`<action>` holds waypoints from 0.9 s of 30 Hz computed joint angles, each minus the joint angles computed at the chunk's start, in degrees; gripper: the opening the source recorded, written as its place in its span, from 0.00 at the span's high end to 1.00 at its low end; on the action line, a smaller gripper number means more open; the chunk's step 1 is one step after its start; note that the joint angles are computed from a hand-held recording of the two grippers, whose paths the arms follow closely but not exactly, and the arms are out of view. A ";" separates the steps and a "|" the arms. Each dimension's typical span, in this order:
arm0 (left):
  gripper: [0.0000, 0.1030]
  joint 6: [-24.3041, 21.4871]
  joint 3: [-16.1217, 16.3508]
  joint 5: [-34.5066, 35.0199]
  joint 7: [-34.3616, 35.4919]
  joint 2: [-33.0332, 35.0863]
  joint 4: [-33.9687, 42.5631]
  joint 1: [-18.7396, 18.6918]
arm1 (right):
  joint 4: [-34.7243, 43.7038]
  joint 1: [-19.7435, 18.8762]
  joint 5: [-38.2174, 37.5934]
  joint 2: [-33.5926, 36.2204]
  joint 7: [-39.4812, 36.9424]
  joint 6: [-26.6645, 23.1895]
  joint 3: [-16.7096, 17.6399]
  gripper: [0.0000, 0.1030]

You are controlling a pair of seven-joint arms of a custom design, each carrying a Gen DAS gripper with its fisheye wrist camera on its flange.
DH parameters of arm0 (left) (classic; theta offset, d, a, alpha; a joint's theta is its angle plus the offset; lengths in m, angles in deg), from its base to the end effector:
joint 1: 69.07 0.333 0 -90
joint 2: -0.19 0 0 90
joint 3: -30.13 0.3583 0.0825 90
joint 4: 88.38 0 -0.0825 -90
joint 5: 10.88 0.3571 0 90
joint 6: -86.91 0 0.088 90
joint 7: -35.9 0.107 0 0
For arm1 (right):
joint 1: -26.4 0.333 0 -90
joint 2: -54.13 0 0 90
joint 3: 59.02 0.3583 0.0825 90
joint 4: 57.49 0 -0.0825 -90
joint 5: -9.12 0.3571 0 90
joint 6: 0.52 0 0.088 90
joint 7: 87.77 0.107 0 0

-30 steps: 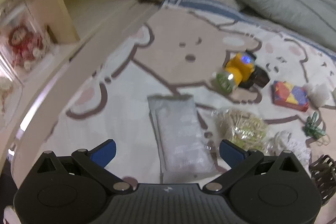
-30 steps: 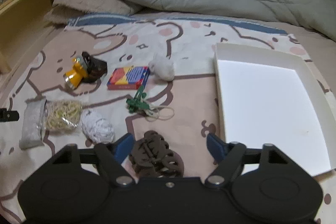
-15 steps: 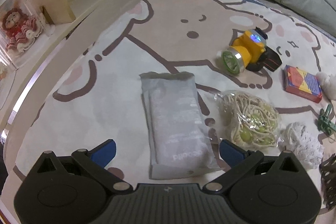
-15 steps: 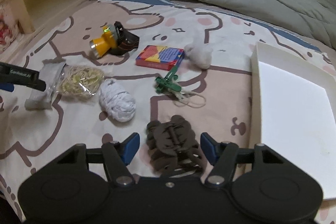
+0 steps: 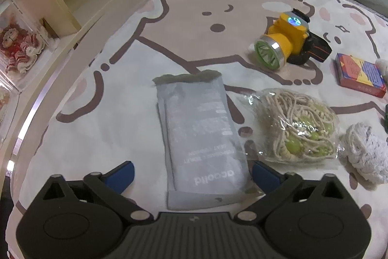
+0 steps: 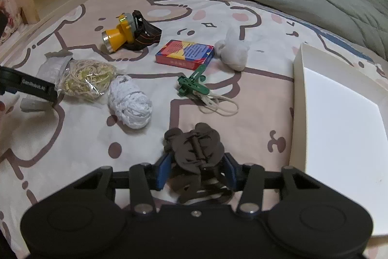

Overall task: Organize objects
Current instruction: 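Grasp the brown claw clip with the right gripper while the left gripper grasps the grey cushion packet, then lift the brown claw clip and grey packet and carry both toward the white tray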

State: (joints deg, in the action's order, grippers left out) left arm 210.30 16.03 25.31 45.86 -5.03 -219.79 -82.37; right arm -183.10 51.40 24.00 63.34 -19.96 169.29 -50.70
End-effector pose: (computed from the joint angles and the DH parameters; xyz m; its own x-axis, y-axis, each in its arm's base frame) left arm 0.4311 -0.1986 0.4475 0.5560 -0.7994 -0.2274 -0.7846 -0.4146 -0.4610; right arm 0.4977 0.3021 0.4420 0.6541 -0.7563 0.0163 -0.6086 -0.5390 -0.5823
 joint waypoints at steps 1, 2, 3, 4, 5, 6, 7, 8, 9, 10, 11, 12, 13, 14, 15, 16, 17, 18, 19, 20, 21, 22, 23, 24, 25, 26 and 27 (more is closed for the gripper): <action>0.11 1.14 0.26 -0.41 0.56 -0.51 -0.64 0.08 | -0.16 -0.06 0.12 0.00 -0.18 0.34 0.06 0.56; 0.15 2.65 0.70 -1.38 1.67 -1.27 -1.55 0.26 | -0.26 -0.20 0.40 0.05 -0.51 0.66 0.19 0.56; 0.18 3.59 0.85 -1.99 2.15 -1.65 -2.18 0.43 | -0.25 -0.55 1.15 0.08 -1.17 0.69 0.54 0.56; 0.20 4.27 1.03 -2.68 2.85 -2.18 -2.85 0.62 | -0.25 -0.53 1.35 0.05 -1.21 0.71 0.54 0.57; 0.24 4.80 1.22 -3.35 3.73 -2.74 -3.55 0.85 | -0.30 -0.39 1.25 -0.04 -1.05 0.80 0.41 0.58; 0.27 5.23 1.28 -3.72 4.25 -3.17 -4.12 1.07 | -0.37 -0.25 1.06 -0.18 -0.95 0.86 0.30 0.58; 0.27 5.85 1.37 -3.99 4.76 -3.83 -4.90 1.30 | -0.45 -0.10 0.77 -0.36 -0.86 0.94 0.20 0.58; 0.27 6.45 1.39 -4.08 5.06 -4.52 -5.69 1.54 | -0.62 -0.07 0.80 -0.61 -0.90 0.98 0.25 0.58; 0.28 6.84 1.39 -4.21 5.52 -5.21 -6.37 1.73 | -0.90 -0.20 1.26 -0.95 -1.23 1.03 0.51 0.58; 0.28 7.26 1.40 -4.45 6.13 -5.86 -7.01 1.89 | -1.12 -0.38 2.03 -1.35 -1.79 0.94 0.90 0.58; 0.28 7.81 1.52 -4.88 7.20 -6.65 -7.76 1.98 | -1.28 -0.65 3.07 -1.75 -2.71 0.65 1.36 0.58; 0.28 8.21 1.48 -5.26 7.94 -7.25 -8.41 2.05 | -1.47 -0.87 4.13 -2.19 -3.67 0.31 1.74 0.58; 0.28 8.56 1.55 -5.92 9.14 -7.88 -8.98 2.03 | -1.68 -1.11 5.54 -2.71 -5.03 -0.17 2.21 0.58; 0.28 8.93 1.72 -6.95 10.68 -8.58 -9.59 1.91 | -1.85 -1.33 7.25 -3.31 -6.63 -0.79 2.66 0.59; 0.28 9.33 1.93 -8.19 12.41 -9.28 -10.18 1.73 | -1.98 -1.28 8.36 -3.85 -7.47 -1.44 2.72 0.58; 0.28 9.78 2.15 -9.47 14.10 -9.87 -10.70 1.58 | -1.99 -1.20 9.35 -4.38 -7.99 -2.51 2.63 0.58; 0.28 10.12 2.56 -11.44 16.54 -10.51 -11.22 1.18 | -1.85 -1.17 10.35 -4.96 -8.33 -4.16 2.45 0.58; 0.28 10.32 2.69 -12.95 18.27 -11.17 -11.83 0.93 | -1.75 -1.01 10.88 -5.34 -8.31 -5.37 2.18 0.58; 0.28 10.26 2.79 -14.38 20.20 -11.61 -12.15 0.62 | -1.66 -0.91 11.27 -5.75 -8.16 -6.72 1.87 0.58; 0.27 10.08 2.76 -15.44 22.02 -11.96 -12.31 0.36 | -1.54 -0.90 11.81 -6.16 -8.28 -8.17 1.60 0.58; 0.27 10.00 2.64 -16.11 23.39 -12.24 -12.42 0.25 | -1.65 -0.83 12.44 -6.53 -8.70 -9.06 1.43 0.58; 0.27 10.07 2.27 -16.40 23.81 -12.36 -12.50 0.28 | -1.66 -0.85 13.26 -6.88 -9.53 -10.28 1.27 0.58; 0.27 10.28 2.05 -16.56 24.01 -12.46 -12.59 0.43 | -1.62 -0.84 13.83 -7.14 -10.29 -11.48 1.10 0.58; 0.27 10.83 1.83 -16.57 23.63 -12.54 -12.84 0.70 | -1.72 -0.77 14.08 -7.34 -10.86 -12.26 0.97 0.58; 0.27 11.61 1.57 -16.40 22.87 -12.57 -13.03 1.02 | -1.75 -0.73 14.16 -7.45 -11.51 -13.05 0.83 0.58; 0.26 12.48 1.22 -15.77 21.85 -12.50 -13.19 1.43 | -1.93 -0.70 14.64 -7.56 -12.36 -13.62 0.74 0.58; 0.24 12.56 0.61 -14.66 20.73 -12.17 -12.98 1.85 | -2.10 -0.67 14.99 -7.56 -13.06 -14.08 0.67 0.58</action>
State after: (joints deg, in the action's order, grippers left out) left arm 222.87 16.64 10.65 66.59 -17.20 -232.77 -80.53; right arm -185.20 50.73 38.99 55.79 -33.02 155.21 -50.03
